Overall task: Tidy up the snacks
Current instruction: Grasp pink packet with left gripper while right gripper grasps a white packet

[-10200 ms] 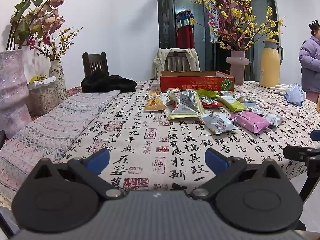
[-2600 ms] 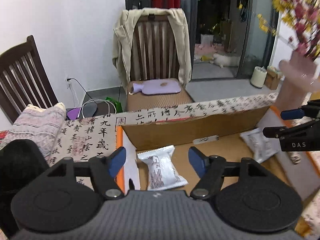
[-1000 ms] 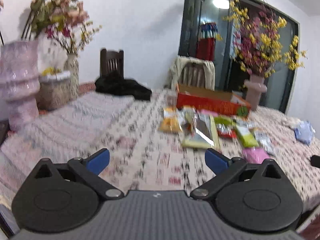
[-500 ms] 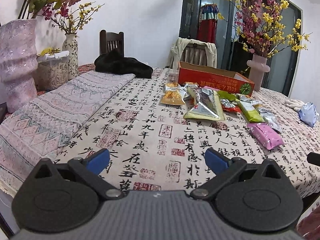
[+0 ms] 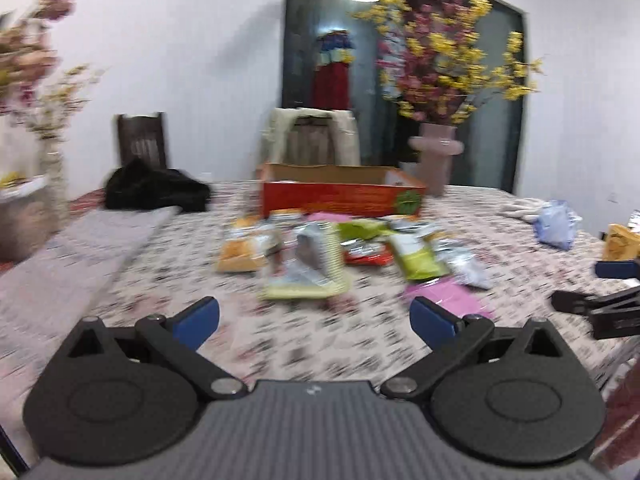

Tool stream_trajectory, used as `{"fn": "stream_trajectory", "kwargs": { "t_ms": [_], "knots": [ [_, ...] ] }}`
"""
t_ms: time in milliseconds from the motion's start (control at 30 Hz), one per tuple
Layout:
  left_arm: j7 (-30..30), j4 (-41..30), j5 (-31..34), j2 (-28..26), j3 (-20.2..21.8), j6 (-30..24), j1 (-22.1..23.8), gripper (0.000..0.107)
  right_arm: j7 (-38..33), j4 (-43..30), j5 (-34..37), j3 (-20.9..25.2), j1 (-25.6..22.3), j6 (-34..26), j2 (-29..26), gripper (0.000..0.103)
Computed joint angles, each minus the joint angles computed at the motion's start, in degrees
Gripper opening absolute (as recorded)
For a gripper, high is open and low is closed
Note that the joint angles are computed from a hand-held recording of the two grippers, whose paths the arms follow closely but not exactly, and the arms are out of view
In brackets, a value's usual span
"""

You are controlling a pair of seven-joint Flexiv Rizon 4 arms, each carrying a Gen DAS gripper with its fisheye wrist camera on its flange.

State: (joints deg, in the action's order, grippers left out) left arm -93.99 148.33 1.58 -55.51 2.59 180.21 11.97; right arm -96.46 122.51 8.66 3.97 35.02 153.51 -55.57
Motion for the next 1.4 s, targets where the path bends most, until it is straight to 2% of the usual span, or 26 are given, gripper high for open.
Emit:
{"fn": "stream_trajectory", "kwargs": {
  "t_ms": [167,200,267,333,367,433,467,500,567,633,700,800,867,967,1033,1100,1133,1233,1400],
  "knots": [
    [-1.62,-8.77,6.31,7.21,-7.78,-26.54,2.8,0.103,0.51,-5.87,-2.37,-2.04,-1.7,-6.83,-0.49,0.102],
    [-1.91,-11.11,4.93,7.21,-8.36,-29.74,1.34,0.103,0.65,-6.93,-2.83,-2.35,-2.07,-8.17,-0.51,0.102],
    [-0.55,-14.74,-2.98,6.67,-6.72,-33.38,-5.22,0.103,1.32,-8.51,-5.32,-2.32,-3.71,-9.98,-0.64,0.102],
    [1.21,-17.74,-9.23,5.66,-5.19,-37.07,-9.84,0.103,1.8,-10.43,-5.89,-2.94,-4.39,-12.26,-0.87,0.098],
    [1.61,-19.06,-10.56,5.36,-5.2,-39.59,-10.57,0.103,2.17,-11.2,-6.48,-3.1,-4.92,-13.66,-0.88,0.097],
    [0.88,-21.01,-9.77,5.06,-6.55,-44.81,-9.05,0.095,4.2,-12.13,-11.48,-1.59,-8.42,-15.28,-1.06,0.097],
    [0.34,-21.59,-10.14,4.62,-6.34,-44.99,-9.46,0.091,5.37,-12.81,-14.32,-0.8,-10.29,-15.95,-1.39,0.097],
    [0.54,-21.76,-11.52,4.15,-5.0,-43.66,-11.39,0.079,6.48,-13.69,-16.14,-0.45,-11.42,-17.13,-1.68,0.096],
    [3.0,-22.1,-12.37,4.09,-3.12,-43.69,-13.87,0.063,9.02,-15.5,-19.72,0.7,-13.62,-19.03,-2.41,0.096],
    [5.65,-22.21,-12.58,3.95,-1.83,-43.08,-15.15,0.062,12.92,-17.57,-25.27,3.07,-16.83,-21.44,-3.39,0.096],
    [5.93,-21.1,-11.14,5.2,-2.51,-43.72,-13.07,0.062,16.3,-19.35,-29.37,4.31,-18.43,-24.16,-4.08,0.094],
    [3.11,-18.69,-7.23,7.66,-4.12,-42.49,-7.68,0.062,18.62,-21.82,-31.21,3.71,-17.03,-27.87,-4.78,0.092],
    [0.63,-17.89,-5.37,8.65,-4.57,-40.61,-4.85,0.062,19.0,-23.59,-30.52,2.39,-14.8,-30.54,-5.17,0.088],
    [-0.72,-17.8,-5.07,9.32,-3.61,-38.84,-3.64,0.062,19.53,-26.33,-30.21,1.6,-12.63,-34.65,-6.03,0.071],
    [-0.93,-17.8,-4.58,9.27,-2.98,-37.78,-2.95,0.062,20.18,-27.35,-29.15,1.28,-11.39,-36.82,-6.26,0.065],
    [-1.43,-17.4,-3.46,9.29,-2.94,-37.38,-1.66,0.062,19.18,-26.9,-24.18,-3.28,-6.29,-36.13,-6.01,0.045],
    [-1.89,-16.98,-2.27,9.42,-3.15,-37.42,-0.54,0.062,18.13,-26.1,-21.87,-5.45,-3.9,-35.54,-5.7,0.041],
    [-3.19,-14.82,0.68,10.54,-3.44,-38.3,2.59,0.062,15.74,-21.95,-19.24,-5.95,-2.45,-34.13,-3.77,0.039],
    [-5.17,-10.99,4.97,10.76,-2.56,-33.9,5.8,0.062,11.47,-12.34,-13.41,-6.27,-0.07,-29.57,0.81,0.039]
  ]
}}
